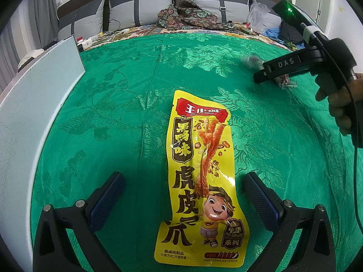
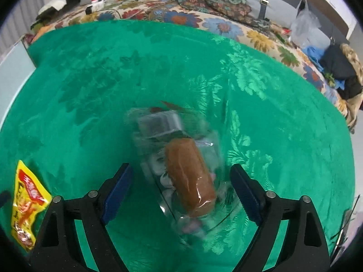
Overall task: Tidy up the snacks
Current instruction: 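Grasp the clear sausage pack with the right gripper while the left gripper waits over the pouch, then lift the clear sausage pack with the right gripper and hold it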
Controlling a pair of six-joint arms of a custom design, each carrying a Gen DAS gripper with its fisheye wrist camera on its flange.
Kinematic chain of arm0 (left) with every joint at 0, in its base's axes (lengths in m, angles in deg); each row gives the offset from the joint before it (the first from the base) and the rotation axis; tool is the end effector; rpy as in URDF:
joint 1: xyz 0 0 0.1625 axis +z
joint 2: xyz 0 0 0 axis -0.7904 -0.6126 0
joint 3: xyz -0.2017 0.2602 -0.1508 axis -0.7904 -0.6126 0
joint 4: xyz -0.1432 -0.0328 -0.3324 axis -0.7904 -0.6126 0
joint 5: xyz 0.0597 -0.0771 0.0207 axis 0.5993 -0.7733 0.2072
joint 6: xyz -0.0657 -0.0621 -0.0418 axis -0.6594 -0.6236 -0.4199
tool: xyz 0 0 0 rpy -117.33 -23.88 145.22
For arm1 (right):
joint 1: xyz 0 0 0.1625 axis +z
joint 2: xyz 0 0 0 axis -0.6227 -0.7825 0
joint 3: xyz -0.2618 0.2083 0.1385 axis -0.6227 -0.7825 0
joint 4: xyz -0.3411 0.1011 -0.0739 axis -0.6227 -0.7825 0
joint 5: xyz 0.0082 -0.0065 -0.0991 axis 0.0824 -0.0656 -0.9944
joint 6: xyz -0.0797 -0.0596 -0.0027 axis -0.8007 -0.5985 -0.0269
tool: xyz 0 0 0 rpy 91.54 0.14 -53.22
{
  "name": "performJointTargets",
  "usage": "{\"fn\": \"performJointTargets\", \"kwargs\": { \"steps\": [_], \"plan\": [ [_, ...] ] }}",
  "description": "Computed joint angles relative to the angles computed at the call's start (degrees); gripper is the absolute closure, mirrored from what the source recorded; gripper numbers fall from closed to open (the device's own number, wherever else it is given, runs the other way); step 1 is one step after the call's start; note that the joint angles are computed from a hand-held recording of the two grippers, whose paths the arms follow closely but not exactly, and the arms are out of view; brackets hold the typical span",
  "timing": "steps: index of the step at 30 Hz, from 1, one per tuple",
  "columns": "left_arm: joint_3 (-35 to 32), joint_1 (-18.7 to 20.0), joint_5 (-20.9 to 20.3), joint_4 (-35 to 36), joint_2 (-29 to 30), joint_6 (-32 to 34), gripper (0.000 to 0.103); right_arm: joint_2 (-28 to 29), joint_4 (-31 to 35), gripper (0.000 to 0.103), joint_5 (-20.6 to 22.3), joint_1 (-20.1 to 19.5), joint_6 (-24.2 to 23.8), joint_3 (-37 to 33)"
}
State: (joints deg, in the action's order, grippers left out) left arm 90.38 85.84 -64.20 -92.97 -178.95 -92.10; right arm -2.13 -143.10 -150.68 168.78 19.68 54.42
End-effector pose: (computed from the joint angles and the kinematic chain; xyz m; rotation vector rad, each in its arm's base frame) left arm 0.0384 -0.2278 0.2933 0.3975 2.3013 -0.7059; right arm 0.4126 -0.3915 -0.0709 0.5880 -2.2907 0.3578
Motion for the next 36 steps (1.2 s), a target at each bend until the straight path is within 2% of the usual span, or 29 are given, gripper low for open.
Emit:
{"fn": "performJointTargets", "kwargs": {
  "steps": [3,4,7,9,13,15,20,22,24,28,29,31,34,36],
  "plan": [
    [-0.1,0.0,0.0,0.2,-0.1,-0.1,0.000,-1.9,0.8,0.021,2.0,-0.4,3.7,1.9],
    [0.0,0.0,0.0,0.1,-0.1,-0.1,0.000,-2.6,-0.2,0.032,2.2,-0.4,4.2,3.1],
    [0.0,-0.1,0.0,0.1,-0.1,-0.1,0.000,-4.8,-0.4,0.043,2.2,0.0,6.3,6.2],
    [0.0,-0.1,0.0,0.2,-0.1,-0.1,0.000,-6.3,-1.2,0.043,2.4,0.5,6.6,8.9],
    [0.0,-0.1,0.0,0.2,-0.1,-0.1,0.000,-9.7,-4.8,0.043,2.9,1.6,7.8,15.4],
    [0.0,-0.1,0.0,0.2,-0.1,-0.1,0.000,-12.0,-6.2,0.043,2.3,2.6,10.2,19.5],
    [0.0,-0.1,0.0,0.3,-0.1,-0.2,0.000,-16.9,-9.4,0.042,-0.8,7.6,18.9,29.9],
    [-0.1,-0.1,0.0,0.4,-0.1,-0.2,0.000,-18.3,-9.2,0.042,-1.9,10.6,24.1,33.5],
    [-0.1,-0.2,0.0,0.4,-0.2,-0.2,0.000,-19.3,-7.3,0.042,-3.5,14.4,29.8,36.1],
    [-0.1,-0.2,0.0,0.4,-0.2,-0.2,0.000,-19.1,-3.2,0.040,-7.0,19.2,37.5,37.5],
    [-0.1,-0.2,0.0,0.4,-0.2,-0.2,0.000,-18.6,-3.1,0.035,-7.9,19.8,38.0,37.6],
    [-0.1,-0.2,0.0,0.5,-0.2,-0.2,0.000,-18.3,-5.6,0.033,-8.5,19.6,36.9,38.4],
    [-0.1,-0.2,0.0,0.5,-0.2,-0.3,0.000,-17.8,-12.7,0.023,-7.8,17.9,34.0,40.1],
    [-0.1,-0.2,0.0,0.5,-0.2,-0.3,0.000,-17.6,-13.2,0.019,-7.4,17.8,33.8,40.1]
  ]
}}
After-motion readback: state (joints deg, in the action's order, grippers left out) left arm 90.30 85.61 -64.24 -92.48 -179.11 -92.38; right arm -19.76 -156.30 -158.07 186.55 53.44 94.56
